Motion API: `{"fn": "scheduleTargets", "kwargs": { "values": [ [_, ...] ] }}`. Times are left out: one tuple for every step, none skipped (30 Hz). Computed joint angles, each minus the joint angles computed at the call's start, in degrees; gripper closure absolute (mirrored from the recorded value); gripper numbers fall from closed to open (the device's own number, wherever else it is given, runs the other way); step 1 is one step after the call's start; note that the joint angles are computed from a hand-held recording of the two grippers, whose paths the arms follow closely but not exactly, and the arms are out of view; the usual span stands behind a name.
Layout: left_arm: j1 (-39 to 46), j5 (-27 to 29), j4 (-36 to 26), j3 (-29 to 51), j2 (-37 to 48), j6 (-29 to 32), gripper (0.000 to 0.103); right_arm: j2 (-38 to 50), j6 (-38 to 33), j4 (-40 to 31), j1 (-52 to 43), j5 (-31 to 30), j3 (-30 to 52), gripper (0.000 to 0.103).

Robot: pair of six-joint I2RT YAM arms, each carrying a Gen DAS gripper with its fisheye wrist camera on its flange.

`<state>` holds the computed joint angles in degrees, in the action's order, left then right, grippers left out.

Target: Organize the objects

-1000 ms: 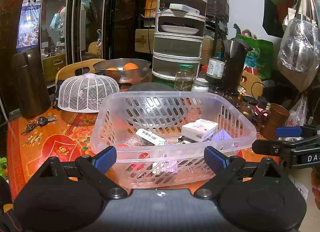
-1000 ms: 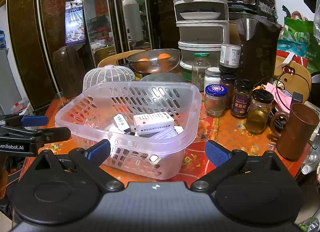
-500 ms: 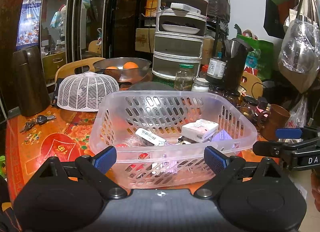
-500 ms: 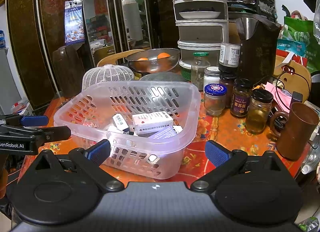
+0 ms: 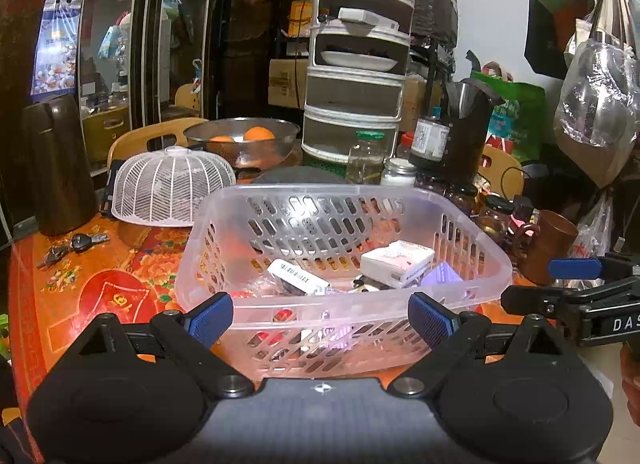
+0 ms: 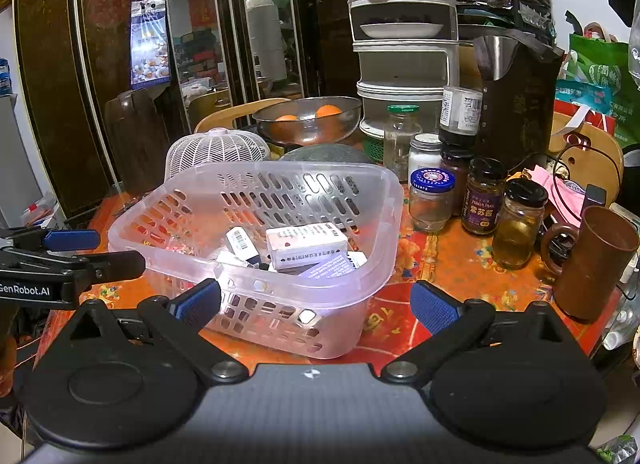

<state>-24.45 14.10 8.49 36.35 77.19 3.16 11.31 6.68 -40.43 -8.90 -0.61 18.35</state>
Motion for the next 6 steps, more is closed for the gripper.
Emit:
{"fn": "scheduleTargets", "kwargs": {
  "values": [
    [0.1, 0.0, 0.5, -0.3, -0.2, -0.1, 0.007, 0.0, -0.1, 0.0, 0.0, 0.0, 0.0, 0.000],
    [0.0, -0.3, 0.9, -0.5, -0.4, -0.2, 0.007, 0.1, -0.1, 0.1, -0.1, 0.0, -0.1, 0.000],
    [0.0, -0.5, 1.3, -0.6, -0.5, -0.3, 0.007, 0.1, 0.1, 0.1, 0.4, 0.4, -0.1, 0.000],
    [0.0, -0.6, 1.6, -0.7, -0.5, -0.3, 0.007, 0.1, 0.2, 0.1, 0.3, 0.4, -0.2, 0.000],
    [0.0, -0.8, 1.7, -0.7, -0.5, -0.4, 0.007, 0.2, 0.2, 0.2, 0.2, 0.2, -0.2, 0.000],
    [-0.2, -1.1, 1.8, -0.6, -0.5, -0.3, 0.007, 0.3, 0.2, 0.3, 0.1, 0.1, -0.2, 0.000]
  ]
}}
